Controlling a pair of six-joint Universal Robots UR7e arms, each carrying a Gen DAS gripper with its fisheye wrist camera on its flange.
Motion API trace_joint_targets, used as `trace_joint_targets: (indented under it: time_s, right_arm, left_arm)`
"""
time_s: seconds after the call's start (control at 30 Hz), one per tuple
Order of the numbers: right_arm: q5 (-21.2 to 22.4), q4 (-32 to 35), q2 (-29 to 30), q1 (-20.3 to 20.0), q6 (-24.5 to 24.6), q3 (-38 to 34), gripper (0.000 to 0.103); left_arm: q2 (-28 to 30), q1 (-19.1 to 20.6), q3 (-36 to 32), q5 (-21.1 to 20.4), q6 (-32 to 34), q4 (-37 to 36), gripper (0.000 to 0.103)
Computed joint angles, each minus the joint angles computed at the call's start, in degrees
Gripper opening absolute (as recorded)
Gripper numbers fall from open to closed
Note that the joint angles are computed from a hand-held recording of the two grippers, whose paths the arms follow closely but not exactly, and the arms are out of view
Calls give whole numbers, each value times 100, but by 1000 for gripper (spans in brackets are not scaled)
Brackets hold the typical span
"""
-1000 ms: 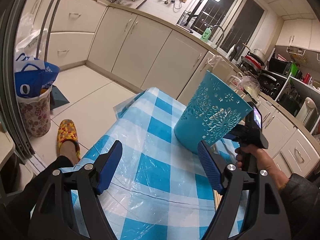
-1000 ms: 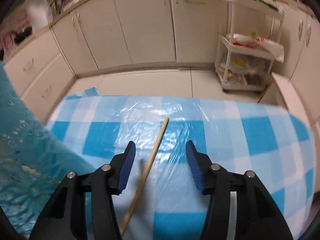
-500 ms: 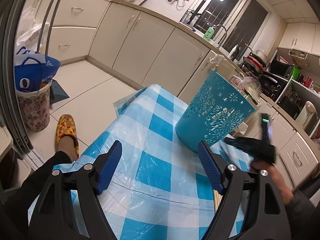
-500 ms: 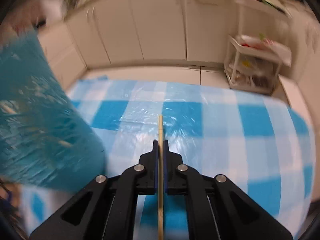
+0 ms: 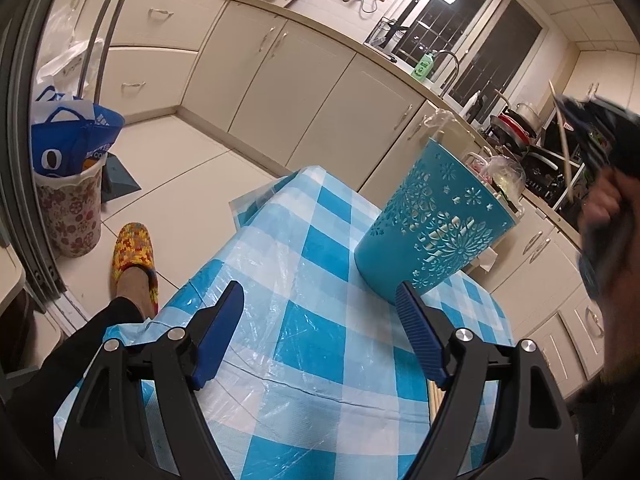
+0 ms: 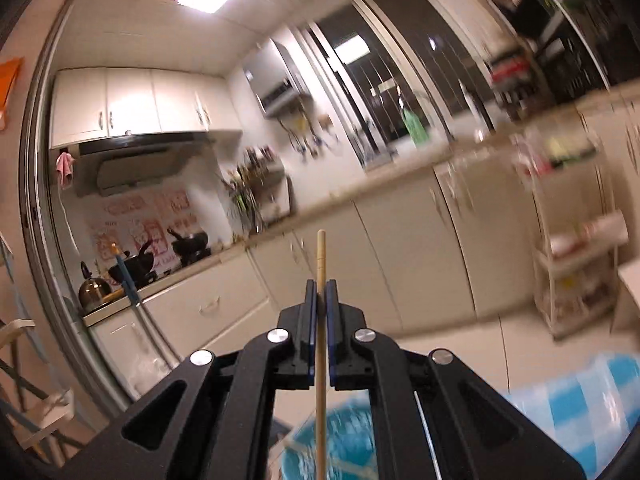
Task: Organize utensils
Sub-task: 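Carry the right tool's chopstick over the teal cup and release it, then lower the right tool to the chopsticks and grasp one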
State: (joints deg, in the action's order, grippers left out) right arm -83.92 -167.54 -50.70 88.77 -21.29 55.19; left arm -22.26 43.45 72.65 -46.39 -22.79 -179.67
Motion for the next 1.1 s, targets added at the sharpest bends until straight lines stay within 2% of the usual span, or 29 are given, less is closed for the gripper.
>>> trace_joint_targets:
  time_s: [0.13,0.27,0.33,0.43,0.6,0.67,0.77,0.9,1.03,1.1]
  right_arm:
    - [-454,-583,444,61,-311,-185,5]
    - [-760,-436,418,11,-387,111,6]
    - [-802,-340,284,-49,-453,373,7]
    - [-797,-231,41,-138,-453,743,35]
    - [-696,-316,-707,-235,-400,1706,35]
    - [-814,-429,-1102,-258,-387,2241,35]
    - [-1385,44,-1638,-327,-398,2968,35]
    - [-2097,1363,-1871,-571,-193,3376,25]
    - [-2375,1802,-1780,-651,-122,3411,21]
    - [-2519,1806,-1741,-619,-135,3461,21]
  left_arm:
    - [-19,9,43,-40,-46,-56,74]
    - [-18,11,45,-47,-50,-86,74]
    - [-13,8,37,-40,-50,-84,74]
    - [-14,1,33,-12,-19,-63,74]
    - [19,-26,-12,73,46,-32,74]
    - [25,-35,-23,96,65,-19,74]
    - [46,-65,-64,161,152,25,74]
    - [24,-133,-53,219,179,140,74]
    - [-39,-227,17,248,241,238,74]
    - [-58,-265,32,261,274,315,75]
